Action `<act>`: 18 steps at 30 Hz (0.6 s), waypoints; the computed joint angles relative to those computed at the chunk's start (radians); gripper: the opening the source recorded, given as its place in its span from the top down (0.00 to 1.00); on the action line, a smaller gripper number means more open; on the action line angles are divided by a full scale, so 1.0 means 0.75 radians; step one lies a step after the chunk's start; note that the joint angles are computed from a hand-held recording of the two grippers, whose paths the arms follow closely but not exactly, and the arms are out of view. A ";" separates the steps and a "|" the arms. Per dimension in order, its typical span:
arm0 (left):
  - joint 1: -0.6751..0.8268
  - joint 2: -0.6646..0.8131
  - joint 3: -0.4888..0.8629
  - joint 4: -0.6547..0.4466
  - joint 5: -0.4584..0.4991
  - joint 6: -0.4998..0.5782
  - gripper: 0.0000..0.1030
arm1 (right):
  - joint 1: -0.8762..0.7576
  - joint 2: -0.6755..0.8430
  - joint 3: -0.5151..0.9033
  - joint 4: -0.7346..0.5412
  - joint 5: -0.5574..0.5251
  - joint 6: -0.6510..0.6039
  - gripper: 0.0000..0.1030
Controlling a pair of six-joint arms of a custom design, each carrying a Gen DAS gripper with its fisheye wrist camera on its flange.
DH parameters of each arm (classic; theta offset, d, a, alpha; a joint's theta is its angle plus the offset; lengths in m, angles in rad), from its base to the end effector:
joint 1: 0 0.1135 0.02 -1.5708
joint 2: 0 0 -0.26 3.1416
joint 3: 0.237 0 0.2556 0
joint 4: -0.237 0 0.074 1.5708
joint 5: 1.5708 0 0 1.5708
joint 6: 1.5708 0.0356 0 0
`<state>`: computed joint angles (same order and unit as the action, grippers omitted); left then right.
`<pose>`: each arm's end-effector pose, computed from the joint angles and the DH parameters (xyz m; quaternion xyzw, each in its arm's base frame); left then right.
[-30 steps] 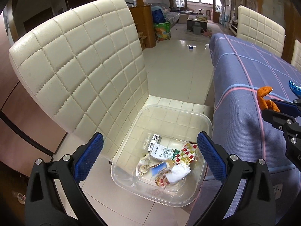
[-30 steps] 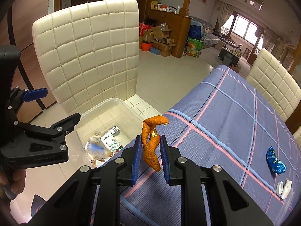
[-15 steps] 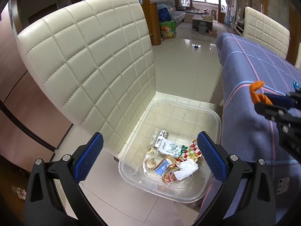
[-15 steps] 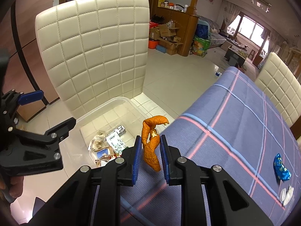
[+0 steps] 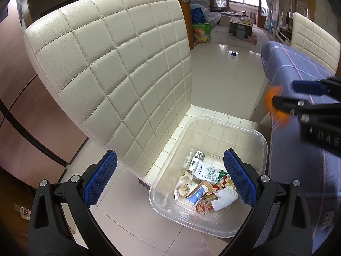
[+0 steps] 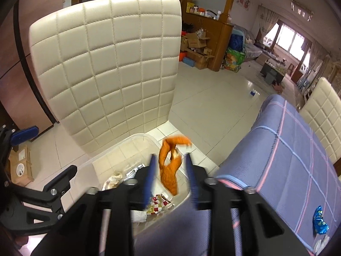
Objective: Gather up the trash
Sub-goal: 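Carry the torn blue box and orange peel over the bin and release both, then move both open tools back over the table toward the blue wrapper and cap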
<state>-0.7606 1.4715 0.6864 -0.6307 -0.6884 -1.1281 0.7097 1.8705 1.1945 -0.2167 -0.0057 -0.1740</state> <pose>0.1808 -0.1408 0.1388 -0.1972 0.9179 0.1382 0.3153 0.3009 0.2588 0.1679 -0.4041 0.8521 0.0906 0.3200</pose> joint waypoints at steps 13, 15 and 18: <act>-0.020 0.043 0.043 0.016 0.018 0.023 0.04 | -0.054 -0.081 -0.108 0.039 -0.001 -0.003 0.34; -0.047 0.038 0.066 -0.025 0.003 -0.002 0.04 | -0.062 -0.124 -0.142 0.038 -0.001 -0.009 0.34; -0.090 0.020 0.104 -0.086 -0.015 -0.043 0.04 | -0.081 -0.215 -0.212 0.036 -0.013 -0.025 0.34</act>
